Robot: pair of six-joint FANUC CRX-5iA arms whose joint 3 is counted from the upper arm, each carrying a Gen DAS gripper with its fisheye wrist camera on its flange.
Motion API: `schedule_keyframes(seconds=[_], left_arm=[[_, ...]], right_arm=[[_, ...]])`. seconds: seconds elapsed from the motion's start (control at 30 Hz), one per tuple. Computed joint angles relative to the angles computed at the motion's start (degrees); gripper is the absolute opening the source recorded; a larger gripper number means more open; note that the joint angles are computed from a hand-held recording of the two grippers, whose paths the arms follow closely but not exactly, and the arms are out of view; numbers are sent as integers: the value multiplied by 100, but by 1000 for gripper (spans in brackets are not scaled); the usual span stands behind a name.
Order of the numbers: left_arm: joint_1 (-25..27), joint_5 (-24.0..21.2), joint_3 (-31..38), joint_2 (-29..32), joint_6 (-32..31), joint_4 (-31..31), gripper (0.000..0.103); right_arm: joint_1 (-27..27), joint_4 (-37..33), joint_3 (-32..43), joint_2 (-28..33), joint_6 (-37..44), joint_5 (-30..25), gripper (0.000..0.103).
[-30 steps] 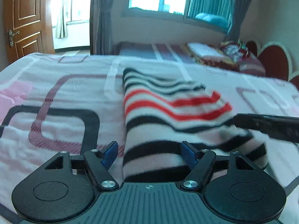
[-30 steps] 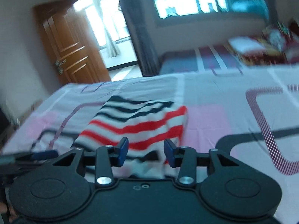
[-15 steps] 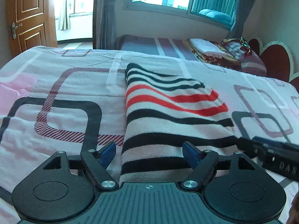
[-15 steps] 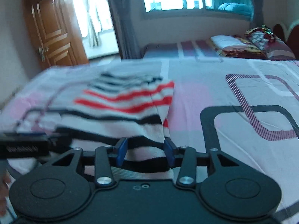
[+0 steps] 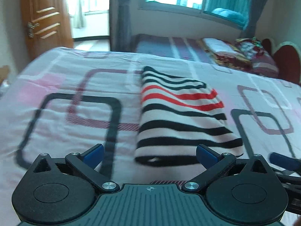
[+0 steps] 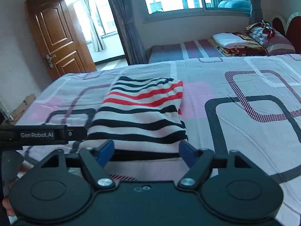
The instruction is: Fold small clothes
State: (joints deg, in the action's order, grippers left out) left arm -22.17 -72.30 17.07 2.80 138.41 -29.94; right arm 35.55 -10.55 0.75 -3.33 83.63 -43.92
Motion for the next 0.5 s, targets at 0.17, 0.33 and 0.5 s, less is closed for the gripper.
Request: schedule_keyframes(seconds=[0.17,0.33,0.5], left_arm=[[-795,-1019,440,-18,425,-913,103],[-1832,-1908,831,14,647,-1835,103],[-2631,-2342,1090,-50,645,-1911,103]], right_arm=[[-314,-745,186,-340,569,-632,90],[-660,-1408,225,-763,1343,-1268,95],[-1247,-2203,213,-1255,1963,-1893,102]])
